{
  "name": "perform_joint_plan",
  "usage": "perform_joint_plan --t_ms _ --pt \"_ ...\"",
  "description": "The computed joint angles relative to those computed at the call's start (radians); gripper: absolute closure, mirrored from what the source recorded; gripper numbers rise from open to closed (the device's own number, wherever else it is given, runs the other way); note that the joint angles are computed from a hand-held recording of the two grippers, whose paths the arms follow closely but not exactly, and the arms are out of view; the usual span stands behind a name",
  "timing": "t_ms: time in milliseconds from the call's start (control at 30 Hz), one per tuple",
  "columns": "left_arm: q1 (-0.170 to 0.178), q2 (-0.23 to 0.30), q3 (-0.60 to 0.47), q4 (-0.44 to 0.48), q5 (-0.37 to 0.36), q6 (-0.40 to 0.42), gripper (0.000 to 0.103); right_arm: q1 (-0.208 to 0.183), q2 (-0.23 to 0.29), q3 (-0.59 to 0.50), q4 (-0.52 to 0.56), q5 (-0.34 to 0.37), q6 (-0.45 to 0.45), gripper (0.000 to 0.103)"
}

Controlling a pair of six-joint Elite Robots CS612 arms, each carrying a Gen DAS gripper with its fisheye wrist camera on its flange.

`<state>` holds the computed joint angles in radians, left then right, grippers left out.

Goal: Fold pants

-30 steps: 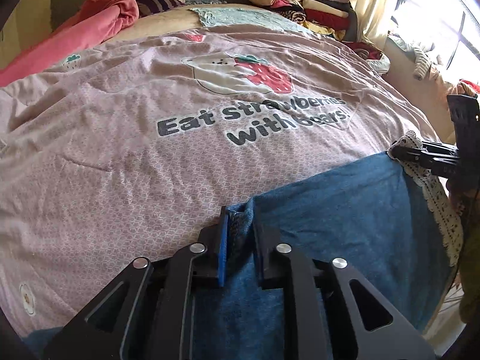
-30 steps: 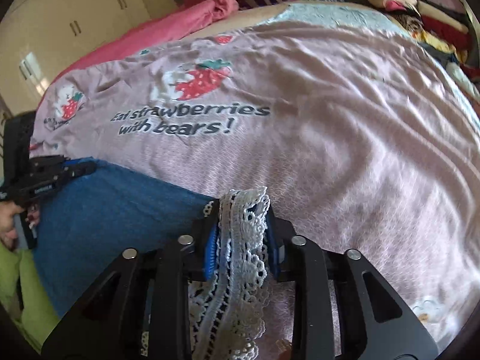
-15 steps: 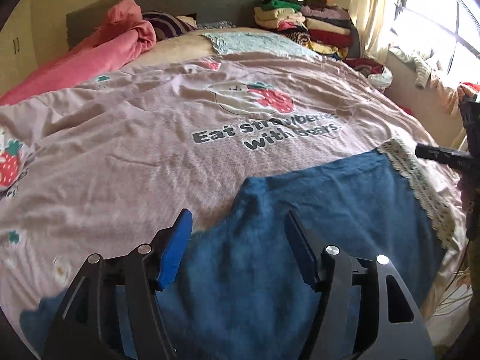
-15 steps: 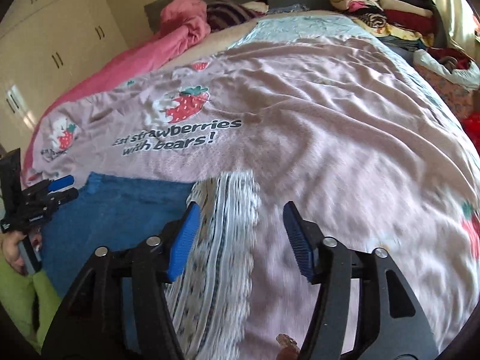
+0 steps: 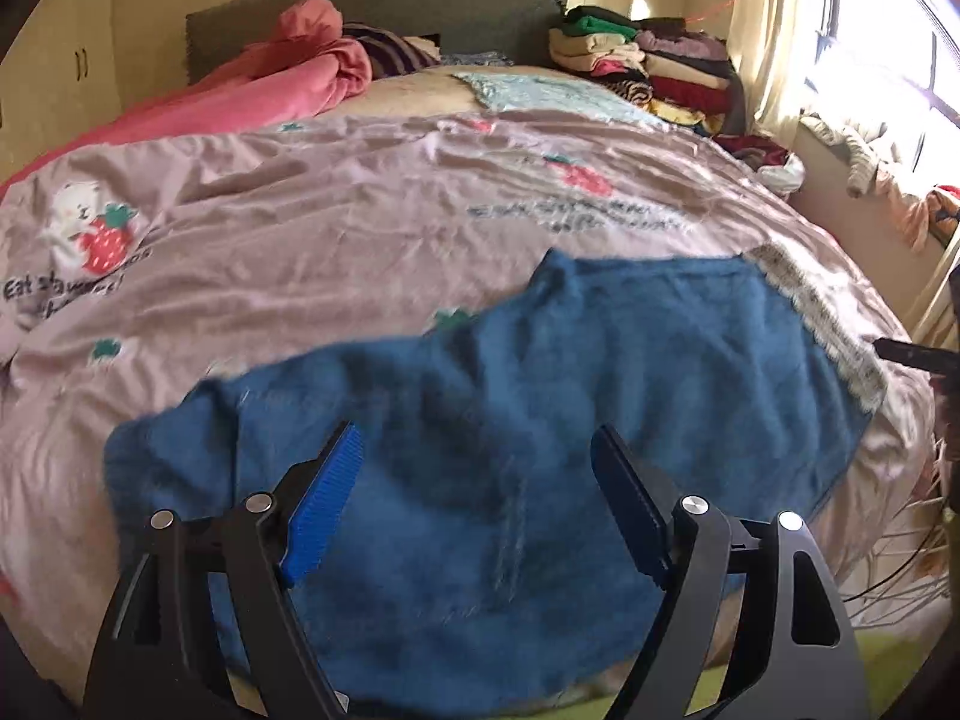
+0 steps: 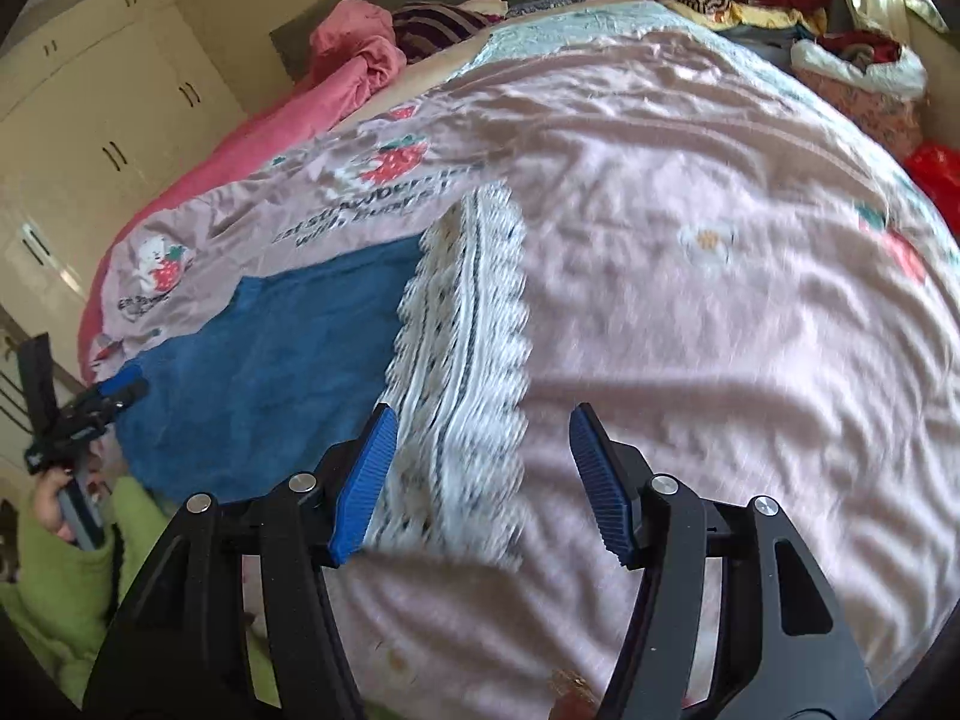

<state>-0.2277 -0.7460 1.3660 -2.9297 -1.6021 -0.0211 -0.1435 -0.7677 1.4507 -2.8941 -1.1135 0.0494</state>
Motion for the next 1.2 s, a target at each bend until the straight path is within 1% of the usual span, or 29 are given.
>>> perform_joint_plan --t_ms 100,167,200,233,267,300,333,367,400,433,533,600,667,833,900,967,1033,1067,1100,1133,1167,1200 --pt "0.005 -0.003 0.009 0.033 0.019 -0.007 0.025 0.001 -0.002 0.011 0.003 0.016 0.003 0.050" --pt "0.004 0.003 -0.001 0.093 0.058 -0.028 0.025 0.003 0.005 0.007 0.012 0.017 0.006 0.050" --pt "0.003 0.008 -0.008 0.119 0.090 -0.038 0.025 0.005 0.009 0.001 0.028 0.016 0.005 0.050" --pt "0.006 0.011 -0.011 0.129 0.089 -0.046 0.025 0.007 0.012 -0.004 0.043 0.018 0.005 0.050" --pt "0.011 0.014 -0.015 0.135 0.069 -0.057 0.025 0.009 0.016 -0.008 0.057 0.022 0.004 0.050" --pt "0.014 0.015 -0.015 0.134 0.059 -0.062 0.025 0.011 0.019 -0.010 0.068 0.032 -0.004 0.056" --pt "0.016 0.015 -0.015 0.132 0.051 -0.066 0.025 0.013 0.021 -0.013 0.077 0.043 -0.020 0.064" --pt "0.018 0.015 -0.015 0.134 0.046 -0.068 0.025 0.016 0.020 -0.013 0.087 0.039 -0.037 0.069" --pt "0.019 0.015 -0.015 0.135 0.043 -0.070 0.025 0.017 0.019 -0.011 0.089 0.043 -0.047 0.078" --pt "0.020 0.014 -0.014 0.133 0.042 -0.069 0.025 0.017 0.016 -0.007 0.083 0.046 -0.050 0.084" --pt "0.022 0.014 -0.015 0.133 0.036 -0.071 0.025 0.017 -0.006 0.017 0.060 0.011 -0.054 0.090" --pt "0.020 0.012 -0.012 0.131 0.036 -0.072 0.025 0.019 -0.019 0.029 0.065 -0.019 -0.074 0.091" --pt "0.019 0.014 -0.014 0.133 0.039 -0.071 0.025 0.028 -0.026 0.035 0.074 -0.075 -0.109 0.091" --pt "0.020 0.014 -0.015 0.132 0.034 -0.072 0.025 0.034 -0.007 0.016 0.106 -0.111 -0.106 0.087" --pt "0.020 0.014 -0.014 0.129 0.030 -0.075 0.025 0.033 -0.009 0.017 0.106 -0.111 -0.106 0.087" --pt "0.021 0.015 -0.014 0.128 0.031 -0.074 0.025 0.031 -0.015 0.021 0.108 -0.115 -0.107 0.083" --pt "0.020 0.013 -0.010 0.118 0.034 -0.071 0.025 0.033 -0.023 0.028 0.093 -0.142 -0.106 0.074" --pt "0.020 0.011 -0.008 0.113 0.036 -0.069 0.025 0.034 -0.027 0.033 0.086 -0.150 -0.105 0.072" --pt "0.019 0.008 -0.002 0.104 0.040 -0.068 0.025 0.032 -0.031 0.039 0.075 -0.151 -0.099 0.067" --pt "0.018 0.006 0.002 0.097 0.044 -0.067 0.013 0.030 -0.035 0.044 0.065 -0.153 -0.091 0.066" --pt "0.016 0.002 0.009 0.085 0.050 -0.069 0.010 0.031 -0.039 0.047 0.054 -0.157 -0.087 0.066" --pt "0.014 -0.003 0.015 0.075 0.058 -0.070 0.009 0.032 -0.041 0.049 0.043 -0.163 -0.083 0.065"
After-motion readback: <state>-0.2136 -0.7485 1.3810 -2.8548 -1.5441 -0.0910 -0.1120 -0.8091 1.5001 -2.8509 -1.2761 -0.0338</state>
